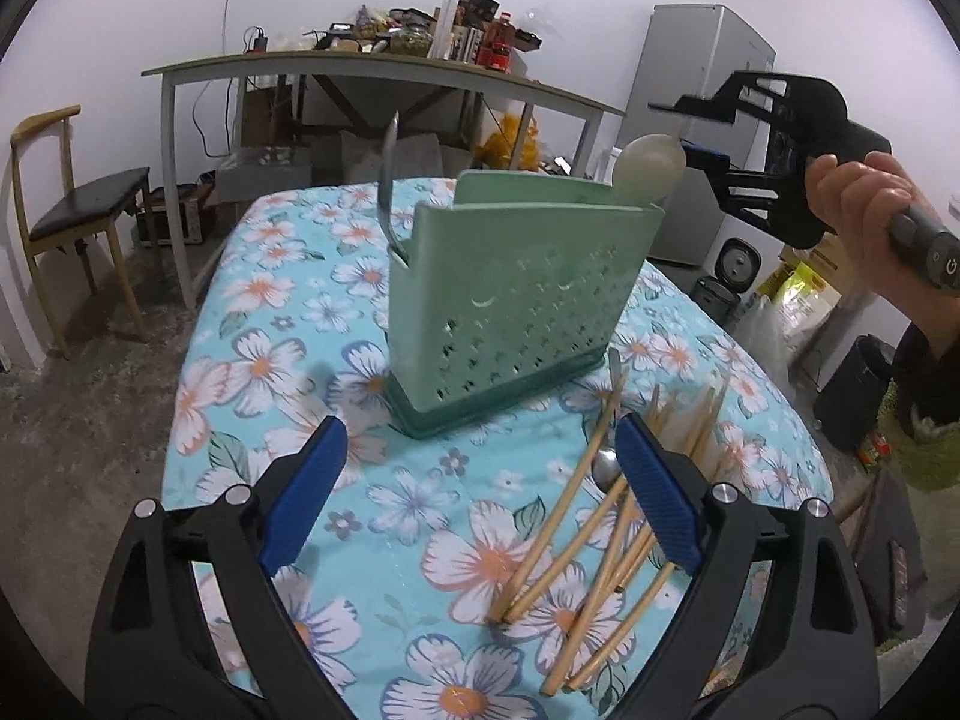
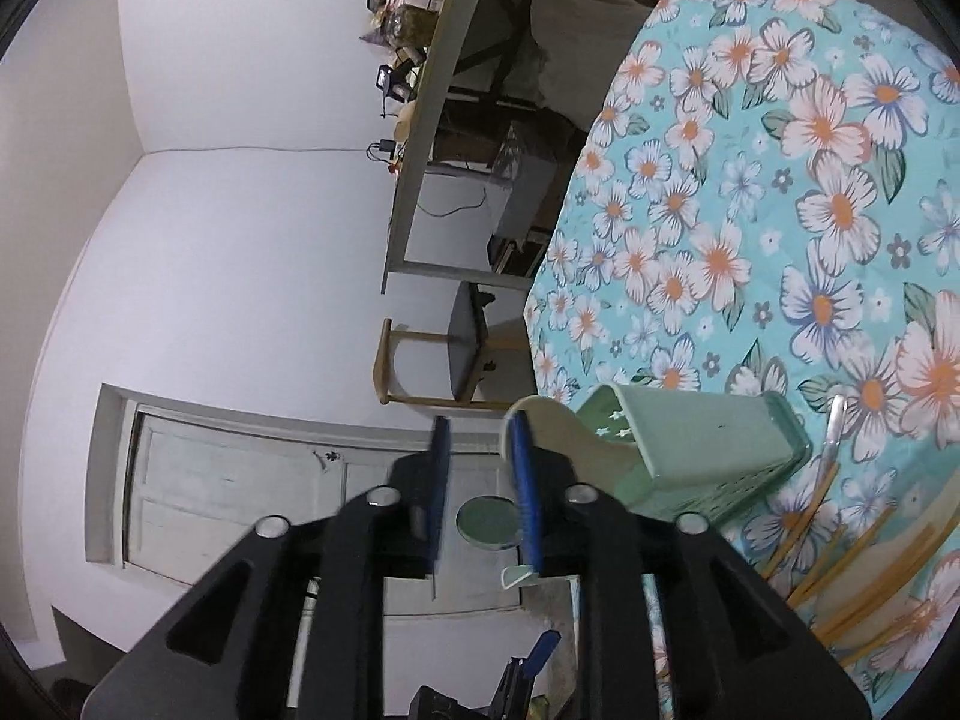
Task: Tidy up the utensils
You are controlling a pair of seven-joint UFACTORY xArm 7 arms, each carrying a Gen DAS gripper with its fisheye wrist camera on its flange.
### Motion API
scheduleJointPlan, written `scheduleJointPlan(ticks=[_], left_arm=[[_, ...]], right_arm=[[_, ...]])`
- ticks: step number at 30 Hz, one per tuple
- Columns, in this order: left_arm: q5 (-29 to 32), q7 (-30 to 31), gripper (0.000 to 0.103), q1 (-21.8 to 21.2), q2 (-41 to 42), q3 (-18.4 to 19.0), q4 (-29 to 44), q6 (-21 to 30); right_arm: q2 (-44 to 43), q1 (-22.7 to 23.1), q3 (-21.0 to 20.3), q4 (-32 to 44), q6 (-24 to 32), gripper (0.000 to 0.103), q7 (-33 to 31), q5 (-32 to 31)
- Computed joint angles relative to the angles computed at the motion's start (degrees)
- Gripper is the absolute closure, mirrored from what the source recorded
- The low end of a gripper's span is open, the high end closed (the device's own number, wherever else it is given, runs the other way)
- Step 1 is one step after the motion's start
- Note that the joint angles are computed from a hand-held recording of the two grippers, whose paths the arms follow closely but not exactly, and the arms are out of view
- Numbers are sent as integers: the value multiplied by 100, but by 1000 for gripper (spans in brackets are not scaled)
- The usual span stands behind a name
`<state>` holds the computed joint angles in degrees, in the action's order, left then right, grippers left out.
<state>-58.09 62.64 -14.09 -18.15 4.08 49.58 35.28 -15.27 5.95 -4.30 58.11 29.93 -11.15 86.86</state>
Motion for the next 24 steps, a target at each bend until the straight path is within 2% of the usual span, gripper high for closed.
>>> scheduleJointPlan(ticks=[5,11,14,18,22,24], left_arm=[[42,-154,16,51,124,31,120,263],[265,-490,15,307,404,47,483,1147],[335,-642,13,411,423,-38,518,1191],[283,-620,10,463,414,-71,522,1228],[328,-650,8,458,337,-140,485,1049],[271,-614,8,431,265,-109,443,1044]], right_arm=[[-305,-3,33,-137,-218,75,-37,-371],[-868,74,141,-485,-811,73,214,-1625],[-1252,68,251,-805,-1070,72,381,-2305],[-1332,458,-48,-827,-1126,72,219,-2400],[-1294,824,-341,-781,-1110,72,200,-2523],[-1324,916,-369,-856,-1169,72,293,-2713]])
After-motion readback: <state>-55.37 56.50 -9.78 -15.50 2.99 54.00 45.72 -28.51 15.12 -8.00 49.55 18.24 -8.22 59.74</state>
